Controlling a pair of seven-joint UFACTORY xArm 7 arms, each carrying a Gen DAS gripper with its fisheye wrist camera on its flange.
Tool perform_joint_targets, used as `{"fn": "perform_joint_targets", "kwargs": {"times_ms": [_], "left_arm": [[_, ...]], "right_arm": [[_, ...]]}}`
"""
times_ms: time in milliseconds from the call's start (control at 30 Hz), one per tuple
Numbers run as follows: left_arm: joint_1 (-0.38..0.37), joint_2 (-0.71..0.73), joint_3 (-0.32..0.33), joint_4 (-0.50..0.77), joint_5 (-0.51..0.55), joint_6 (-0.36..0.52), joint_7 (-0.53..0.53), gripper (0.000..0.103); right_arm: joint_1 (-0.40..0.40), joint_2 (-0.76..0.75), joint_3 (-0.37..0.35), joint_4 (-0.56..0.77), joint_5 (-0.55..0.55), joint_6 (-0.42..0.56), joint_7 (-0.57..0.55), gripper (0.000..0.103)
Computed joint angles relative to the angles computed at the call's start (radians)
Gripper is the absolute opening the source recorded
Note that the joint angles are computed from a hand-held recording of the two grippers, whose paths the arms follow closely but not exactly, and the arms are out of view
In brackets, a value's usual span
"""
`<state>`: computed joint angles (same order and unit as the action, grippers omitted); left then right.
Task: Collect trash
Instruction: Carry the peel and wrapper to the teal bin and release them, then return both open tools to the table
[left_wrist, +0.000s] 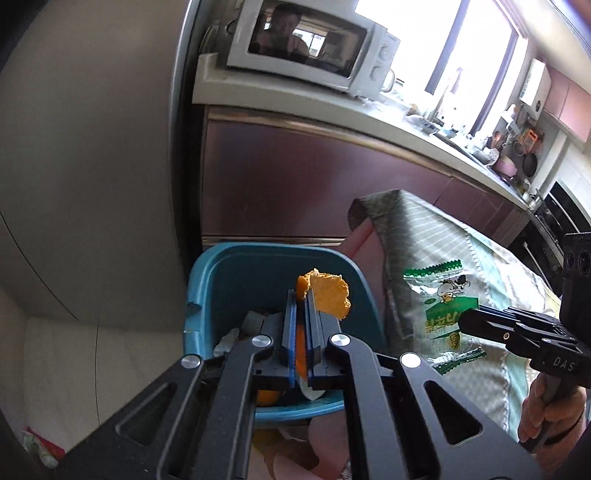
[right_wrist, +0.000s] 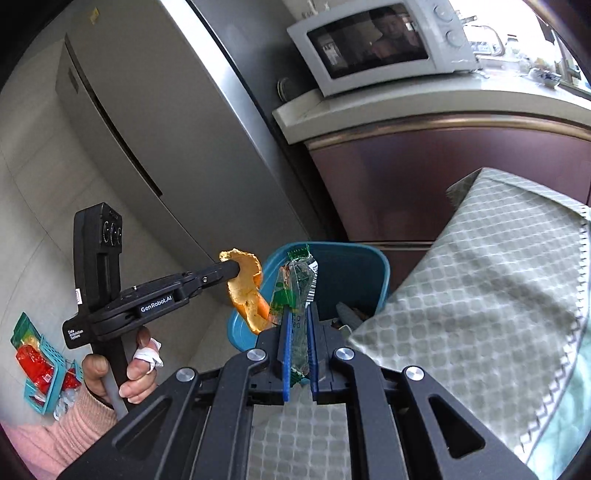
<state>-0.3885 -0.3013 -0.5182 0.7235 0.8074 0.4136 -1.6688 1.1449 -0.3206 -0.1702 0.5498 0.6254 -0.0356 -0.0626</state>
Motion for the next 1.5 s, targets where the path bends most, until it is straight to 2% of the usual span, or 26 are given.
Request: {"fn": "perform_joint_targets", "kwargs": {"times_ms": [100,267,433,567,667,867,1000,1100,1233,1367,1500], "left_arm": [[0.013,0.057,0.001,0.015,0.041,-0.005,-0.034,0.004],[-0.015,0.140,0.059,0.032,0.080,-0.012,-0.053,0.004],[-0.056,0.215,0.120,0.050,0.134,-0.029,-0.095,0.004],[-0.095,0.264,0.170,0.068,0.151,-0.041,-0.102,0.006],[-0.120,0.293,0.202,0.081,0.169,-0.052,-0.115,0.009],[-0.151,0.306,0.237,0.089,0.205,-0.078,-0.145,0.010],[-0.163,0.285,0.233,0.084,0.218,-0.077,-0.154,0.010],[-0.166,0.257,0.217,0.071,0.218,-0.072,-0.154,0.010],[-0.176,0.241,0.184,0.097,0.249,-0.056,-0.167,0.016],[-0.198,0.258,0.158,0.165,0.294,-0.044,-0.170,0.020],[-0.246,0.319,0.153,0.274,0.344,-0.034,-0.151,0.024]], "right_arm": [[0.038,0.097,-0.044,0.080,0.044,0.036,-0.039,0.007],[0.008,0.234,-0.030,0.203,0.129,0.114,-0.096,0.007],[-0.071,0.336,0.025,0.293,0.061,0.165,-0.019,0.009],[-0.127,0.392,0.068,0.350,0.072,0.195,-0.004,0.014],[-0.158,0.394,0.097,0.351,0.035,0.182,0.032,0.021],[-0.228,0.372,0.176,0.328,0.040,0.162,0.031,0.021],[-0.271,0.313,0.235,0.264,0.100,0.133,-0.022,0.021],[-0.294,0.259,0.272,0.217,0.198,0.115,-0.104,0.023],[-0.314,0.141,0.315,0.114,0.275,0.074,-0.161,0.026],[-0.366,-0.043,0.361,-0.043,0.181,0.043,-0.043,0.029],[-0.510,-0.296,0.469,-0.203,0.087,0.095,0.111,0.032]]}}
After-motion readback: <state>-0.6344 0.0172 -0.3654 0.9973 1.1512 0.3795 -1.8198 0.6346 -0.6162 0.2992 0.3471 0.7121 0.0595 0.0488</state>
